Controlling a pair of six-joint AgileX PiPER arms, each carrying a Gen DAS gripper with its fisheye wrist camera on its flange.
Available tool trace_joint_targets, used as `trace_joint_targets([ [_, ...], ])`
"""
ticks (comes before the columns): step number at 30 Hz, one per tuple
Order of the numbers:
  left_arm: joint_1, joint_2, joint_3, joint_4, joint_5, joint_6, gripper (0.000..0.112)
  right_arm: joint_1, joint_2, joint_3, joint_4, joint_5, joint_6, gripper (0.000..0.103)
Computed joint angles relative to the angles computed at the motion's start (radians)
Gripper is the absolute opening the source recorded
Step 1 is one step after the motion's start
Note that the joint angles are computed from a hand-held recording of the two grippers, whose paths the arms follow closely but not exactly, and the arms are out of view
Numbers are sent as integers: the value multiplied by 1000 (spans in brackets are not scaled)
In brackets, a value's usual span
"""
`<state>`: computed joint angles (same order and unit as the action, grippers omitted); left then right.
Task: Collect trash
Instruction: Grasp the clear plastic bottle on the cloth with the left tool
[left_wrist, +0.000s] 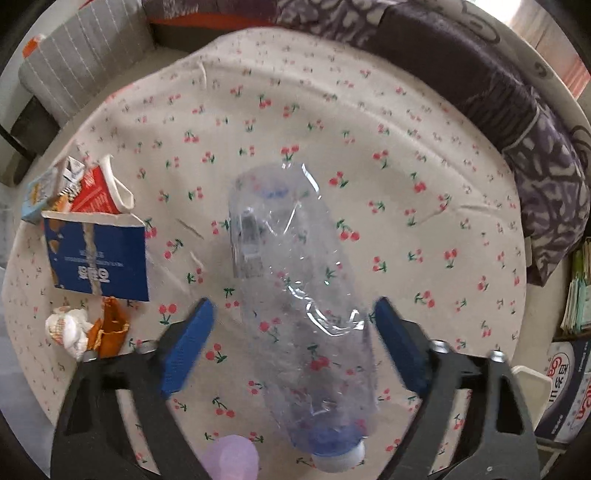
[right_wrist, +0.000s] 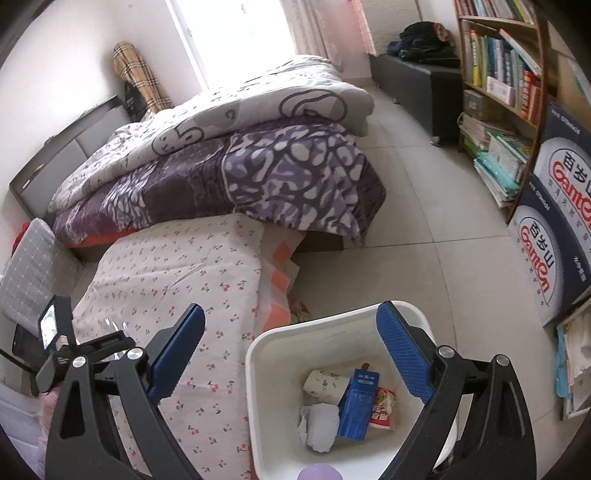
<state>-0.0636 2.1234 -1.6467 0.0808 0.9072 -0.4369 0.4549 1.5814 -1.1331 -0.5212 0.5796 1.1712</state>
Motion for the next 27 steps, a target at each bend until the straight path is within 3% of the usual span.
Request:
trace_joint_targets([
  [9,95,-82,121,-192,-84,241,62,61,81,-79,5,35,13,91],
  [22,245,-433,339,-342,-205,533,62,213,291,-312,23,87,-5,91],
  [27,352,-526,387,-368,-222,603,62,275,405,-463,101,101,-118,91],
])
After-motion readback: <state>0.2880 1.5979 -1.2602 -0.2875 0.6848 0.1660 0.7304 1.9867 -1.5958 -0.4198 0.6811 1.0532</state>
